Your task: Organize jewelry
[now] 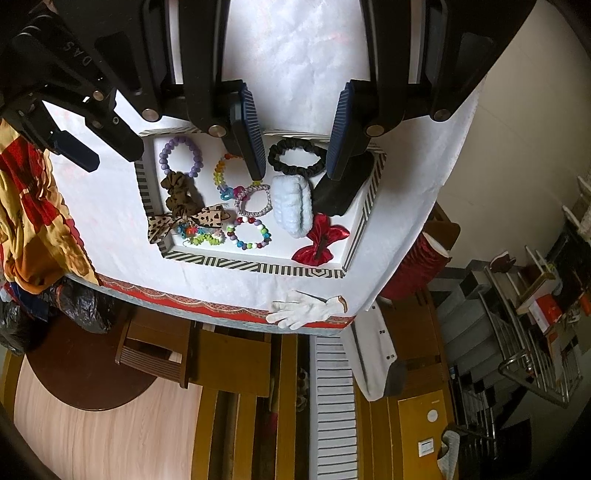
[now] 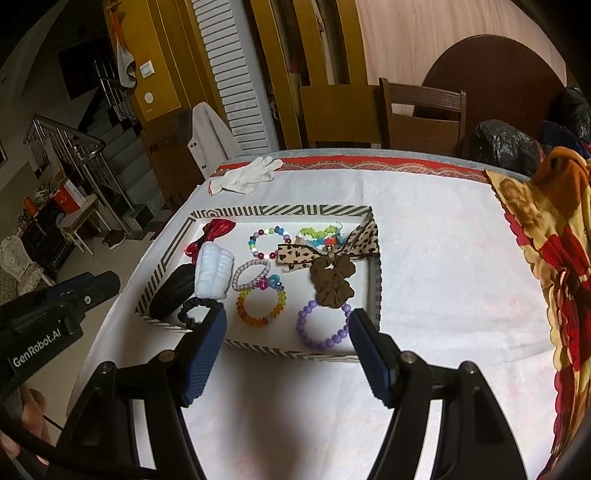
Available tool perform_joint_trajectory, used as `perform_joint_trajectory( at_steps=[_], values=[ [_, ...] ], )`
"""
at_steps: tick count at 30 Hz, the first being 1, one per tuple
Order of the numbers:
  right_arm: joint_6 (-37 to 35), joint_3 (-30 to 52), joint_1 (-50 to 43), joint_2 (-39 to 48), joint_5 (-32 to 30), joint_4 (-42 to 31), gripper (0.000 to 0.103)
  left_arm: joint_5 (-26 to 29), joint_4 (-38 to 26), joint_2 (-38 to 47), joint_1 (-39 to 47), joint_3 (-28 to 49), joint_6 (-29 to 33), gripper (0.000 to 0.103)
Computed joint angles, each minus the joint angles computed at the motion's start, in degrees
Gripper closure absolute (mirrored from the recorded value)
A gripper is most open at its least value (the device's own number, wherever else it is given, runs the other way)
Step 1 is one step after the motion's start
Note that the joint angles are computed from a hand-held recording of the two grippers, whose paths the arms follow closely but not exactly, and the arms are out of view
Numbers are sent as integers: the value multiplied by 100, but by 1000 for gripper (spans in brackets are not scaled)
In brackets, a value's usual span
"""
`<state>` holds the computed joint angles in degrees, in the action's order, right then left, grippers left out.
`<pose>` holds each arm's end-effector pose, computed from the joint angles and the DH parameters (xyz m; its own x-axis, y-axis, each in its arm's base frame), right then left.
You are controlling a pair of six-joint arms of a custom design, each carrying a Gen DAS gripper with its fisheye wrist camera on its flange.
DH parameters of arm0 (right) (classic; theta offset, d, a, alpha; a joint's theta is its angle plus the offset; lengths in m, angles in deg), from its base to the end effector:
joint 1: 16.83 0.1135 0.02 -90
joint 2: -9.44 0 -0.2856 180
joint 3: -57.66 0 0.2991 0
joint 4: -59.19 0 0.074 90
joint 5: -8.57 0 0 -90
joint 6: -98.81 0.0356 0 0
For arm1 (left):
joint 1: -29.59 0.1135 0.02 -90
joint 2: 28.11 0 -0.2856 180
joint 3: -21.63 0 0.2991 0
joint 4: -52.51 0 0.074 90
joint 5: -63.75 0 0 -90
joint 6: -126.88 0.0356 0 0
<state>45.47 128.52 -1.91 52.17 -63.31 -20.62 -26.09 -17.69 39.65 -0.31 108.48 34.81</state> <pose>0.1389 0.0256 0.3637 -0.6430 0.4159 -0.6431 0.4058 0.8971 0.1745 0.2283 -0.1314 0.3904 -0.6924 0.3565 -0.6273 0.4753 0.8795 -0.0248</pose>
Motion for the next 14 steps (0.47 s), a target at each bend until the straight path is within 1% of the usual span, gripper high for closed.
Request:
perform_joint_trajectory(
  at_steps=[7,14],
  values=[
    [-30,-28,-23,5,-59,29,31,62,-25,16,51,1,-17,61],
    [-117,-126,-176,-41,-184,102,31,140,122,-21,55,-72,14,61]
  ],
)
